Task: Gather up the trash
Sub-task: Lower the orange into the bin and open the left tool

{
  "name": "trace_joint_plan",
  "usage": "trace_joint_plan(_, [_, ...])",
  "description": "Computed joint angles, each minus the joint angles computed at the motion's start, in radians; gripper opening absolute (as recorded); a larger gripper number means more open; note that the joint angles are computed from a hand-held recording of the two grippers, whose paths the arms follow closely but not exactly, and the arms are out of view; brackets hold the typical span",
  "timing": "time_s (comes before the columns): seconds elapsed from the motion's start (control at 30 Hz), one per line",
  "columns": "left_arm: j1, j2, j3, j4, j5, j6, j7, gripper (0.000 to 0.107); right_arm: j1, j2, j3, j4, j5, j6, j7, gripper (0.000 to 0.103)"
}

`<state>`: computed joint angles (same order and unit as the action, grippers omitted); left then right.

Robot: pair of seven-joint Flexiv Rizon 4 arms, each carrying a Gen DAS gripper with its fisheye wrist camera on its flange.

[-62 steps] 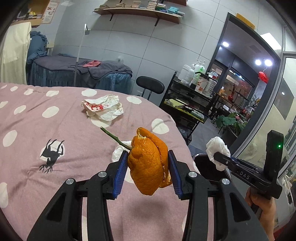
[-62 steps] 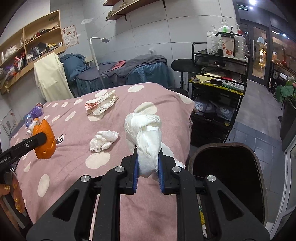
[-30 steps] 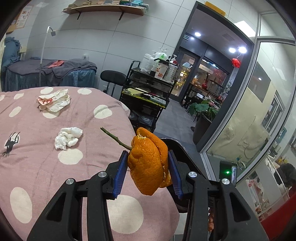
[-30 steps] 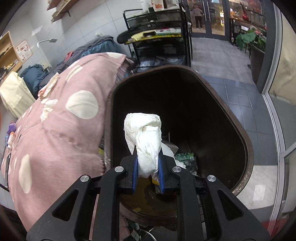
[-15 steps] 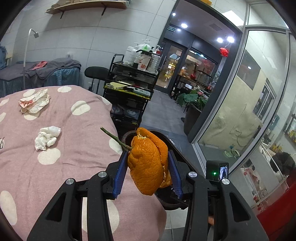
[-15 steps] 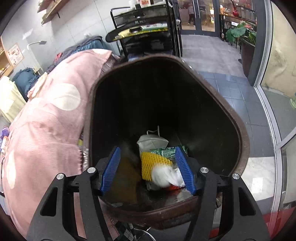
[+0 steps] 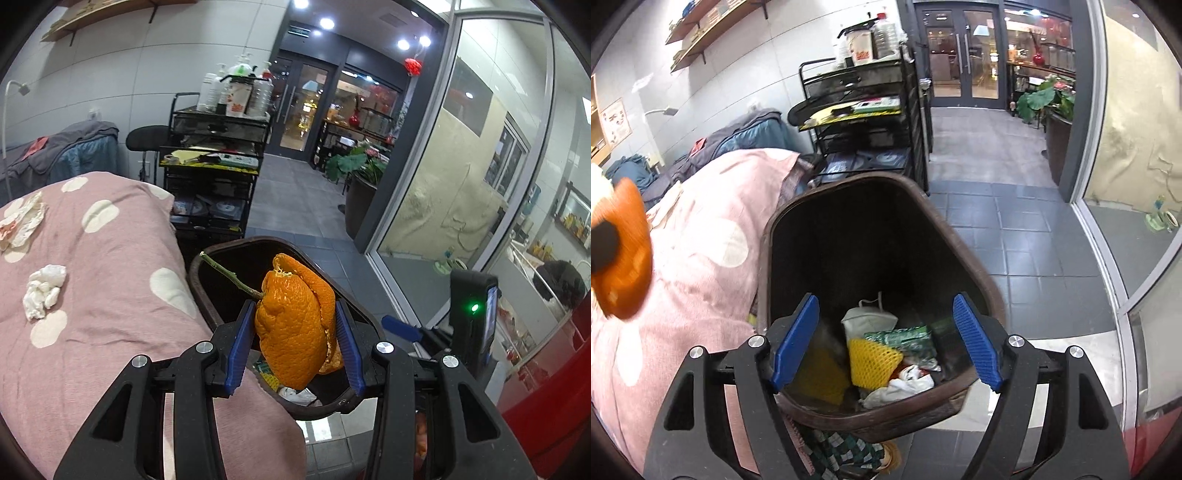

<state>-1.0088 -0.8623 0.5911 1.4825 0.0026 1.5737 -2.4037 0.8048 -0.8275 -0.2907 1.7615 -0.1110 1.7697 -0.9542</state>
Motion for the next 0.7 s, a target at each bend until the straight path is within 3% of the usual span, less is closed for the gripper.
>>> trace_joint_plan(0.27, [0.079, -0.03, -0.096, -0.104, 0.064, -0.118, 0.056, 0.042, 0.021, 0.011, -0.066, 0.028, 0.035, -0.002, 0.025, 0.081])
trace_joint_plan(0.7, [0.157, -0.069, -0.199, -0.248, 0.218, -0.294, 0.051, 0.043, -0.014, 0.014, -0.052, 0.027, 0.021, -0.02, 0.051, 0.082])
